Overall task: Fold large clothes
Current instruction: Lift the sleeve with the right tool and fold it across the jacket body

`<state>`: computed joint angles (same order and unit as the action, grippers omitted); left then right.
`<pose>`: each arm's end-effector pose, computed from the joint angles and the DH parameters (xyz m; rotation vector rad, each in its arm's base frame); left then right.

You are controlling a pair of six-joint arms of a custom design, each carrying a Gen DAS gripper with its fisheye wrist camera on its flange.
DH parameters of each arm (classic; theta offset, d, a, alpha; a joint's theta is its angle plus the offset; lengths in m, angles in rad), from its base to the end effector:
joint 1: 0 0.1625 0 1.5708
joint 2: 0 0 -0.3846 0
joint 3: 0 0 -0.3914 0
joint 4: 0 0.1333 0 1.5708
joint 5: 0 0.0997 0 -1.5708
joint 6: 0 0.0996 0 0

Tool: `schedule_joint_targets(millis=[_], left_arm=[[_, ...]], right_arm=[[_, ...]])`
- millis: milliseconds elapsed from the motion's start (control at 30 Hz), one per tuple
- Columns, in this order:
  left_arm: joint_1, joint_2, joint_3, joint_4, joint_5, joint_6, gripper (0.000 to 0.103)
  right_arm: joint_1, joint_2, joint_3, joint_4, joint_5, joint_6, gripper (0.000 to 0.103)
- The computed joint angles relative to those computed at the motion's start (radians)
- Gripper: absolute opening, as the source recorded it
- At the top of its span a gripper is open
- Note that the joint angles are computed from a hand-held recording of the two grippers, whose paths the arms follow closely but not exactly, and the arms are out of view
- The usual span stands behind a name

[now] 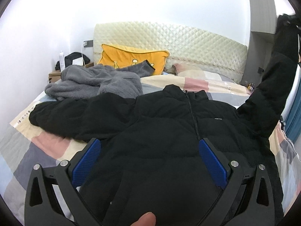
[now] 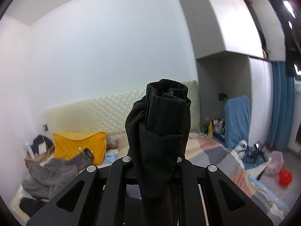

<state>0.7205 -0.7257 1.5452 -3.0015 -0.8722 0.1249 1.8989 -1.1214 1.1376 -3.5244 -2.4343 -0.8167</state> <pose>-0.3810 -0.5971 0.1265 0.9169 2.3417 -1.0598 0.2424 -0.5334 0.6188 -0.0284 -1.5585 1.6837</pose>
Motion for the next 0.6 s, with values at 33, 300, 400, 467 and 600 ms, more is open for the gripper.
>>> schedule_joint_targets(millis=[33, 300, 400, 467, 600], left_arm=[[-0.001, 0.000, 0.002, -0.022, 0.012, 0.017, 0.103], [0.012, -0.017, -0.005, -0.094, 0.038, 0.034, 0.103], [0.013, -0.020, -0.002, -0.112, 0.080, 0.022, 0.103], [0.014, -0.024, 0.011, -0.130, 0.084, 0.024, 0.103], [0.012, -0.016, 0.013, -0.230, 0.132, 0.049, 0.103]], right_arm=[[0.005, 0.019, -0.012, 0.010, 0.003, -0.004, 0.011], [0.008, 0.192, -0.112, 0.144, 0.038, 0.065, 0.013], [-0.011, 0.218, -0.092, 0.294, 0.086, 0.160, 0.013], [-0.015, 0.261, -0.114, 0.367, 0.083, 0.182, 0.013], [-0.034, 0.324, -0.130, 0.513, 0.122, 0.230, 0.013]])
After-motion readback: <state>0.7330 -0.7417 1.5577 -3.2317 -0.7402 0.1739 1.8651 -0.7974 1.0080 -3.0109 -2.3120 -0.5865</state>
